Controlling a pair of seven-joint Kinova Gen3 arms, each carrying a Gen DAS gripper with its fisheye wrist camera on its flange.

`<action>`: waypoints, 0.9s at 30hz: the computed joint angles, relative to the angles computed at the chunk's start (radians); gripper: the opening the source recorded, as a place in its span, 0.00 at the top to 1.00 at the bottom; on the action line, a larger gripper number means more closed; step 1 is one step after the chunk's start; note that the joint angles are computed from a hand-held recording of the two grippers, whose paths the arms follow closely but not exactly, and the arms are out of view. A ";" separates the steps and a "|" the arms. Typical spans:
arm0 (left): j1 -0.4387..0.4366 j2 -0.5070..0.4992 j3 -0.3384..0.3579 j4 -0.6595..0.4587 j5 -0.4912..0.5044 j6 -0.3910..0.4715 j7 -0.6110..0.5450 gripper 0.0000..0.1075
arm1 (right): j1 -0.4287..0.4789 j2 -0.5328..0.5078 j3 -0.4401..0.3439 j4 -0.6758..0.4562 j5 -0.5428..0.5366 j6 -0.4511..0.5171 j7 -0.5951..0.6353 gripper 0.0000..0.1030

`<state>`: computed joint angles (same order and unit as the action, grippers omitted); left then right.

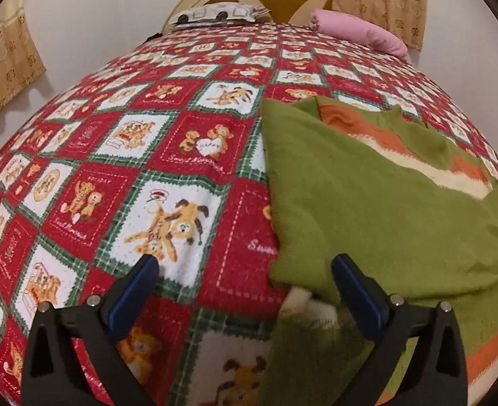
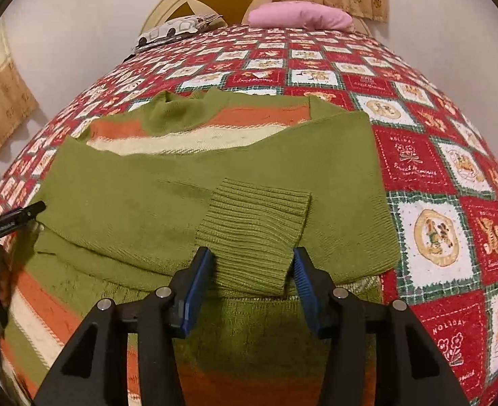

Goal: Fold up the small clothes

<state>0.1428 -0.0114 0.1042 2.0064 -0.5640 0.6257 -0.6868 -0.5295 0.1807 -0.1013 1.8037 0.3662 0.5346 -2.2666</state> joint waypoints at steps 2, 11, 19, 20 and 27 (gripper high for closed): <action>0.008 -0.021 0.010 0.017 -0.026 0.003 0.019 0.04 | -0.001 -0.007 0.000 0.009 0.002 -0.004 -0.006 0.51; 0.010 -0.067 0.059 0.054 -0.076 0.030 0.050 0.04 | -0.034 0.010 0.011 -0.014 0.077 0.047 -0.084 0.40; 0.007 -0.117 0.093 0.076 -0.070 0.045 0.050 0.04 | -0.032 -0.017 0.005 0.019 0.100 0.021 -0.133 0.39; 0.006 -0.122 0.100 0.078 -0.072 0.047 0.050 0.04 | -0.028 -0.020 0.002 0.024 0.098 0.017 -0.133 0.39; -0.009 -0.152 0.137 0.092 -0.077 0.053 0.057 0.04 | -0.020 -0.024 -0.005 0.030 0.108 0.017 -0.137 0.37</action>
<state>0.1339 -0.1634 0.2410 2.0980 -0.6411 0.6783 -0.6298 -0.5497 0.1564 -0.1066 1.8338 0.4737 0.5520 -2.4039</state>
